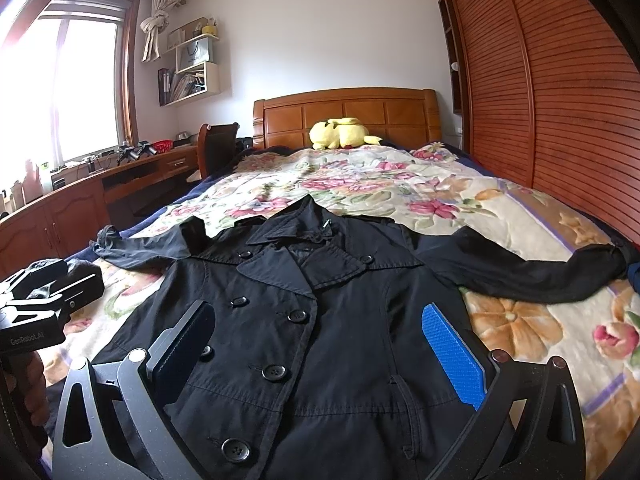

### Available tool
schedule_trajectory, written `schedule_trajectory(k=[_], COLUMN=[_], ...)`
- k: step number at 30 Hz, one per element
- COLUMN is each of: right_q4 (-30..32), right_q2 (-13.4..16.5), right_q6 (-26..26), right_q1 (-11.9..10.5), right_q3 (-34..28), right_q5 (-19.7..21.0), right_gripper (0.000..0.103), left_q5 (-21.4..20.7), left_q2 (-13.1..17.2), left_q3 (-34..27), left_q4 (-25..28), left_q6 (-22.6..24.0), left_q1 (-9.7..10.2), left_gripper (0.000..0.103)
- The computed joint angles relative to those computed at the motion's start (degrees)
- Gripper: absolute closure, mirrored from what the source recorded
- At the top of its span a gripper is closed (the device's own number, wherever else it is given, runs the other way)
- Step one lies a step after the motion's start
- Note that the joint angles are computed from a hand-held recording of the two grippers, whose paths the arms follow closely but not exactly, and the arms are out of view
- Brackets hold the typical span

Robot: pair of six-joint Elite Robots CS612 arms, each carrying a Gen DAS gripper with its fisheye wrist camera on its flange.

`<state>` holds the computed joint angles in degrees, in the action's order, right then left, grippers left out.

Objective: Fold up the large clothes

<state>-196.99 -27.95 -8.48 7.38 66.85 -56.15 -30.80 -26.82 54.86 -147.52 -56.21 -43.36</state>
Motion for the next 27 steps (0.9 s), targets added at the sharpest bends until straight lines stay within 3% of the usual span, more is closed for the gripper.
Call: schedule_trajectory(k=[27], right_q4=[-0.12], right_q2=[0.16], right_q6=[0.08], right_q1=[0.05], right_q3=[-0.11], right_q5=[-0.12], right_gripper=[0.000], left_q5=[0.15], left_q2=[-0.18], left_q3=[0.31], left_q4=[-0.46], left_q6=[0.12], left_q1=[-0.01], left_gripper=[0.000])
